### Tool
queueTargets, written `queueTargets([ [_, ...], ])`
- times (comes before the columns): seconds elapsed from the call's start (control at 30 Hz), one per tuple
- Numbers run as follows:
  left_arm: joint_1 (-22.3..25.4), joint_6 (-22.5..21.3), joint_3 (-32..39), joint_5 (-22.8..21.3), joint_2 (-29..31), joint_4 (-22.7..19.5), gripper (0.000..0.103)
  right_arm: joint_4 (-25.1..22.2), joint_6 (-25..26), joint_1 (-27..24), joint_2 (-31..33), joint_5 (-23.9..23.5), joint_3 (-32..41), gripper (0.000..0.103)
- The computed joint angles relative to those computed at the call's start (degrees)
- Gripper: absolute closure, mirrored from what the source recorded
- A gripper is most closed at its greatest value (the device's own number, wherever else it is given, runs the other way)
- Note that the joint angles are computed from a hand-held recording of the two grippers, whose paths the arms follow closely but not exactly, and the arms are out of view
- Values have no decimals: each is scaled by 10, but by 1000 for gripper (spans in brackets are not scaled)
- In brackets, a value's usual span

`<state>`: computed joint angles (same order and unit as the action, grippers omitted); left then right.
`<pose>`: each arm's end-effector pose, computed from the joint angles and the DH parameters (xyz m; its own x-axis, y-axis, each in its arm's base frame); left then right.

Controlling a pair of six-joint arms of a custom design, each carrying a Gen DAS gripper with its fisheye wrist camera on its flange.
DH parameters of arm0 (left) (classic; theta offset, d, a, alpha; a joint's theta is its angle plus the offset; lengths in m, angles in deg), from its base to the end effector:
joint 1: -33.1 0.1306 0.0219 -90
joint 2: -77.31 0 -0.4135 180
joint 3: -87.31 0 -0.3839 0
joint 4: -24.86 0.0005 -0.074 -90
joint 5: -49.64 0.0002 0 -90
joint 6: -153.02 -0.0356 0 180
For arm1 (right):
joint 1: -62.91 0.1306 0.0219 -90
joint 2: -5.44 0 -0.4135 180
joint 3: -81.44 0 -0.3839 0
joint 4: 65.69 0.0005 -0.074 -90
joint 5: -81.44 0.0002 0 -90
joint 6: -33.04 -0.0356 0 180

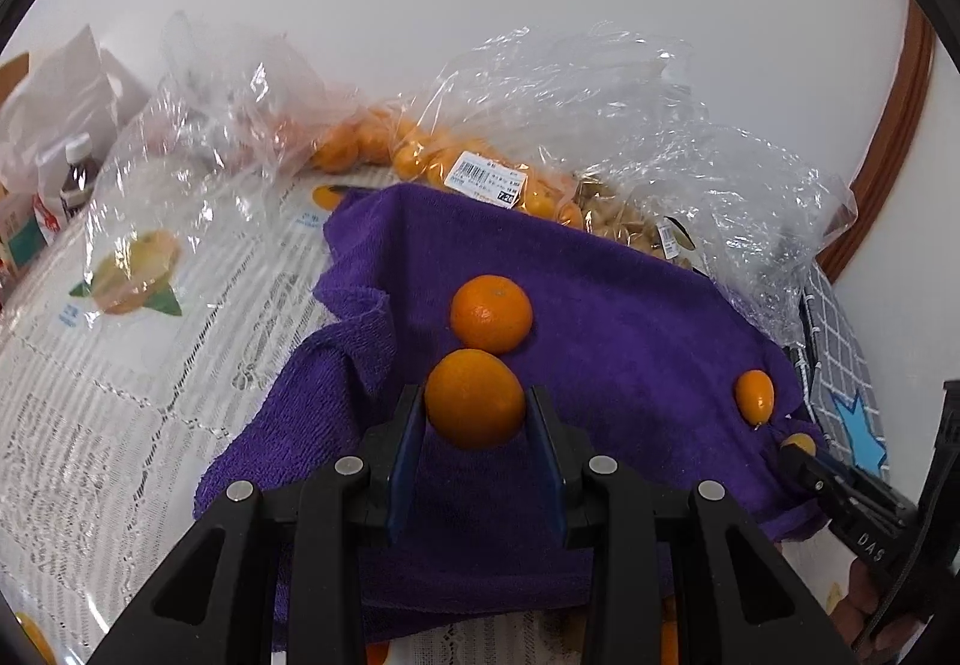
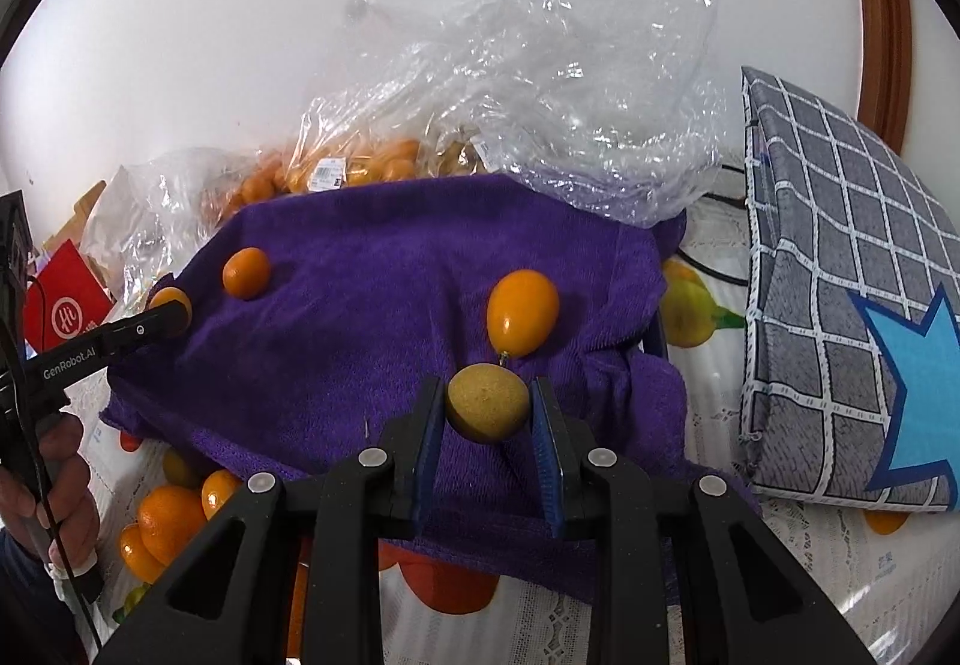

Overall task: Organize fruits
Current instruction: 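Lower the yellow-green fruit onto the towel with the right gripper while the left places its orange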

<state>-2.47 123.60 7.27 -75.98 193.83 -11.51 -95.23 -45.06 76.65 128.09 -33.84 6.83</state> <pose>0.5294 -0.3537 0.3089 -0.4819 -0.5258 -0.7009 -0.4733 0.8294 -0.2968 0.6611 0.1768 0.2873 -0.5900 -0.3362 -0.7340 -0.6340 0.7558 0.1635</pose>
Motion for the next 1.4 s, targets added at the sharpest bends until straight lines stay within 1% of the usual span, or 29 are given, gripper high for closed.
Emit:
queueTargets([
  [0.1,2,1,-8,10,-5,13,70,2,8,2,-2,1,-5,74],
  [0.23,1,-1,-4,10,-3,6,70,2,23,6,-5,0,-10,74],
  [0.43,-3,-14,-7,8,-10,20,70,14,21,1,-10,-26,-17,74],
  [0.53,-5,-16,-4,4,-8,16,70,14,21,0,-10,-34,-17,71],
  [0.57,-5,-17,-4,3,-8,17,70,16,17,-3,-10,-44,-18,71],
  [0.6,-5,-19,-3,2,-7,17,70,24,10,-5,-13,-53,-21,68],
  [0.63,-5,-19,-1,2,-6,13,70,35,-2,-8,-15,-62,-26,60],
  [0.7,-4,-18,2,6,-4,10,70,59,-21,-13,-20,-71,-36,53],
  [0.77,-3,-17,3,11,-4,8,70,65,-26,-14,-21,-75,-38,53],
  [0.97,-4,-20,16,-3,5,-18,70,63,-19,-11,-21,-69,-37,52],
  [1.03,-3,-18,20,-1,7,-26,70,73,-27,-13,-23,-66,-41,48],
  [1.13,-2,-16,18,3,6,-23,70,96,-44,-17,-28,-68,-51,40],
  [1.2,-2,-15,19,-1,6,-25,70,104,-46,-17,-30,-68,-55,38],
  [1.33,-1,-12,23,4,10,-31,70,103,-39,-16,-34,-68,-60,37],
  [1.4,-1,-11,24,7,11,-32,70,110,-38,-16,-38,-66,-66,37],
])
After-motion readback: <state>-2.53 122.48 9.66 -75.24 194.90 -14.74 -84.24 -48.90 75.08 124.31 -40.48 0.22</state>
